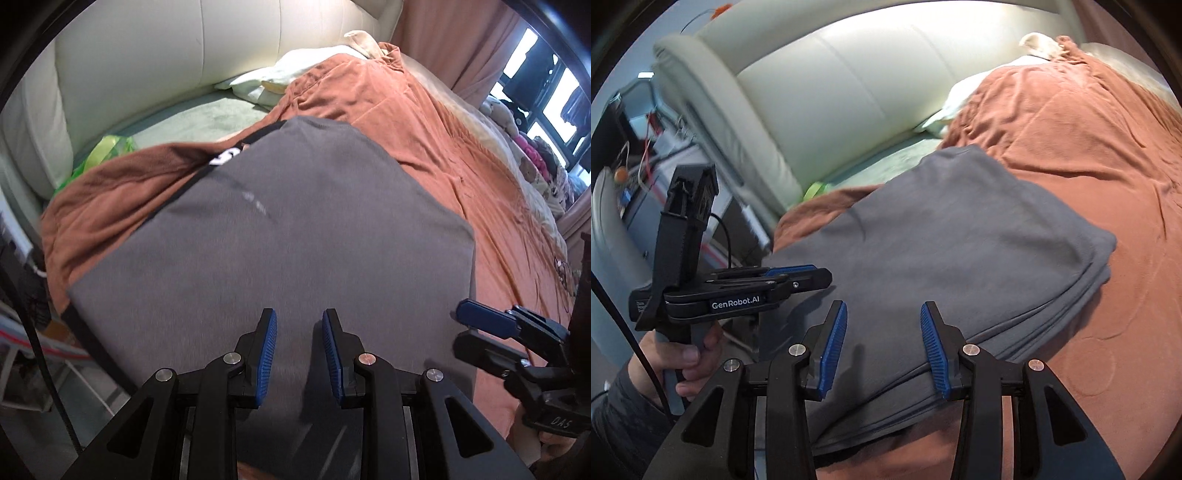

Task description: Fold small clothes

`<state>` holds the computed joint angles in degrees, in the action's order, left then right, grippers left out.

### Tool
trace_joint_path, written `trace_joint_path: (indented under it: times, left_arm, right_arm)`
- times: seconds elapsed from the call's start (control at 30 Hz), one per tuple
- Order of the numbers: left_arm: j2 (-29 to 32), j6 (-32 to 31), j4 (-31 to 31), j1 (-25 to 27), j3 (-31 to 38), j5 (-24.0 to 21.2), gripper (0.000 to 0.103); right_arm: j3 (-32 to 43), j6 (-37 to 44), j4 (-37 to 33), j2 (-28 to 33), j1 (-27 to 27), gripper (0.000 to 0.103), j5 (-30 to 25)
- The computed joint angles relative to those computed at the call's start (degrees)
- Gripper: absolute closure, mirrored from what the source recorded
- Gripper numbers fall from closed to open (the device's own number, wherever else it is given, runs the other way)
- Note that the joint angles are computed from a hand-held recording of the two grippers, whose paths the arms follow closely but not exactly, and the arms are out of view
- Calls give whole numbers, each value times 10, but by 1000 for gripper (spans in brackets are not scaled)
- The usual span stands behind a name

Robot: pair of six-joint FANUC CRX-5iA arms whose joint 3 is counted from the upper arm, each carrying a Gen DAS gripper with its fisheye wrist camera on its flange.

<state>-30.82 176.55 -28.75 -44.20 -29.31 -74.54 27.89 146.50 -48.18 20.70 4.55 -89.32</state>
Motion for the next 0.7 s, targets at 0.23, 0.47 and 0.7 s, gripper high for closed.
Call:
trace_joint_path:
  times: [0.23, 0.47, 0.7]
  left_arm:
    - [45, 137, -44, -103, 25, -39, 76]
    - [98, 223, -59, -160, 53, -58, 75]
    - [192, 268, -68, -205, 118, -107, 59]
  right_arm:
    - [-37, 42, 56, -9, 21, 67, 39]
    - [-59, 41, 76, -27, 8, 67, 43]
    - [-67, 49, 73, -56, -42, 67, 25]
